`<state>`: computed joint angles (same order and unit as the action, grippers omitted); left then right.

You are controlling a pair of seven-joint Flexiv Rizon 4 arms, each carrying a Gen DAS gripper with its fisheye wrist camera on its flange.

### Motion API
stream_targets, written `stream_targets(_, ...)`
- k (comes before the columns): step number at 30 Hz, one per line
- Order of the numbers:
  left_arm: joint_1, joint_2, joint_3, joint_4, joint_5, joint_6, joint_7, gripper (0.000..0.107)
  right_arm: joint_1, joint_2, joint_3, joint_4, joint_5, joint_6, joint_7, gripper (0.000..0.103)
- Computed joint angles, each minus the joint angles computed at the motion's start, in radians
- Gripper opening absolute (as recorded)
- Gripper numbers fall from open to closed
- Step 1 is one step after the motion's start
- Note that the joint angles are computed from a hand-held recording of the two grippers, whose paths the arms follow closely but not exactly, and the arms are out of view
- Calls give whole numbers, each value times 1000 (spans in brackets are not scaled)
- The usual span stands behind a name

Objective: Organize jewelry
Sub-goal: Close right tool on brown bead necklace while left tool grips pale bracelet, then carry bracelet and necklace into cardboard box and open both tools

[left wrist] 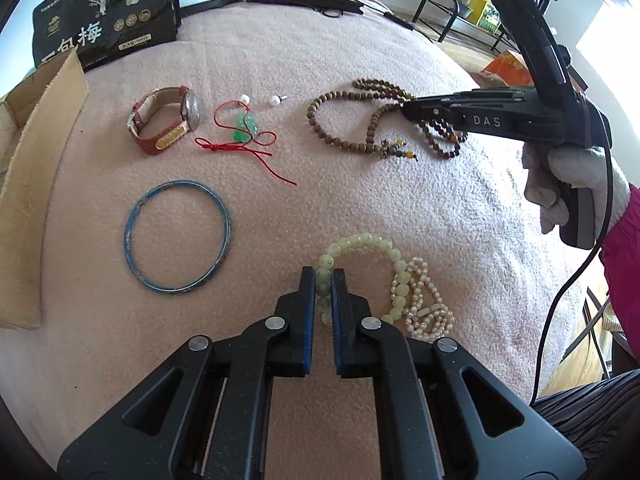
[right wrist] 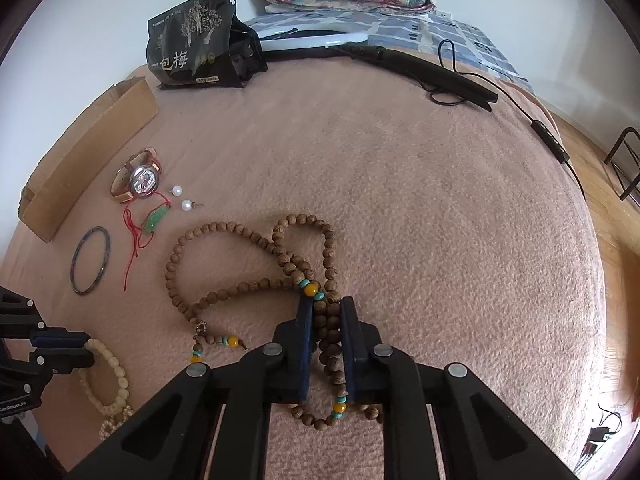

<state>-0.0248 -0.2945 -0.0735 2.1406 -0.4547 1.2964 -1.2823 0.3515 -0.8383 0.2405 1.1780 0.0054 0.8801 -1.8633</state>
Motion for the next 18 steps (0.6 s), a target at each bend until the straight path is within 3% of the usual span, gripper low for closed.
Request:
stream_targets(12, -8, 99, -38, 61, -85, 118, 80, 5, -10, 118, 9, 119, 17, 119, 54, 11)
stream_targets(18, -14, 156, -52, 93, -207, 165, 179, 5, -8, 186, 13, 177, 22, 178, 99, 11)
